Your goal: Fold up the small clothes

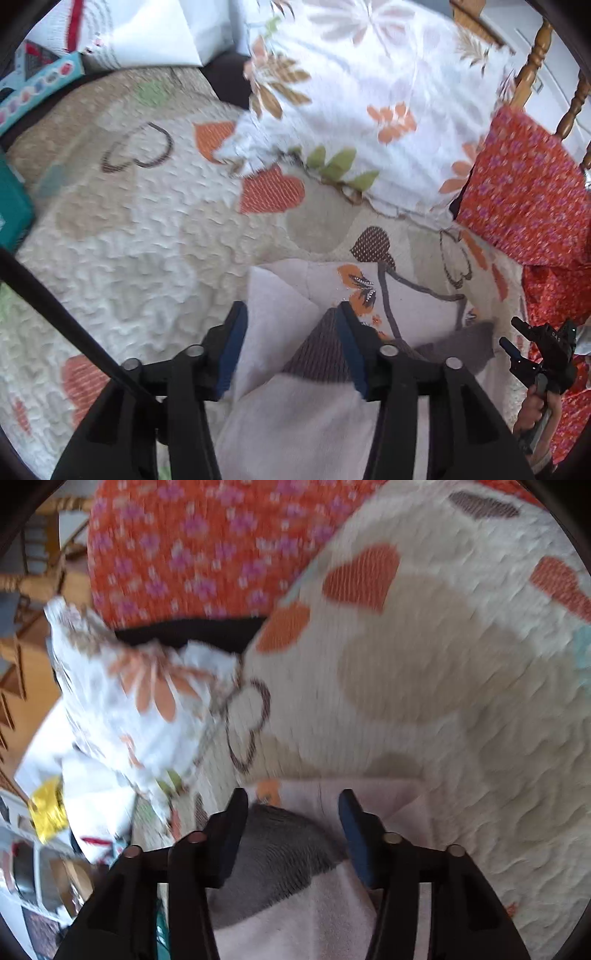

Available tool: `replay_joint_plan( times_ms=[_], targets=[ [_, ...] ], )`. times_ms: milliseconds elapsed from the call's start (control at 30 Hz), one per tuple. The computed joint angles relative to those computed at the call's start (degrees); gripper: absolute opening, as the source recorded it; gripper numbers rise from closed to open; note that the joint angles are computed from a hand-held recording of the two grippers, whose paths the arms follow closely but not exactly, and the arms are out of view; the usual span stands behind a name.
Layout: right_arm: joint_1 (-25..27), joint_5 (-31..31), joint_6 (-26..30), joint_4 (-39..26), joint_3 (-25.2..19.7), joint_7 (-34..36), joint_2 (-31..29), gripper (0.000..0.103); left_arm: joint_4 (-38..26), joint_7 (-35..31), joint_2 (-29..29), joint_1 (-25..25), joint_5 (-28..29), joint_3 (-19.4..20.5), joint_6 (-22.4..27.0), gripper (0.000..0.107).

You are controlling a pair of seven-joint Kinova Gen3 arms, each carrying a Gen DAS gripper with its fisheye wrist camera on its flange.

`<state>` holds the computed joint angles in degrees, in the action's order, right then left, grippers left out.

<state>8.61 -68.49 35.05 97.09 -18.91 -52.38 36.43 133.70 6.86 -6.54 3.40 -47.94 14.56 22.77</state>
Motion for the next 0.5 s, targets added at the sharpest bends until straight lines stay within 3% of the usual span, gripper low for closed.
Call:
replay_joint_plan(
  times_ms=[267, 433, 500],
  targets=[
    [-1.36, 6.4, 0.42, 7.88, 2.58, 3.75, -11.48, 0.057, 1.74, 1.17, -9.83, 2.13, 7.63, 9.29, 12.01, 0.064],
    [-3.25, 6.3, 2.91, 13.73, 3.83, 8.7, -18.46, 0.057, 2.19, 2.6, -13.67, 1.25, 12.32, 14.89, 14.06, 0.065],
    [-6.1, 8.52, 3.64, 14.73, 4.6, 8.39, -21.4, 0.057, 2.32, 5.38, -15.28, -1.1, 12.96, 19.65, 15.13, 0.073]
  ],
)
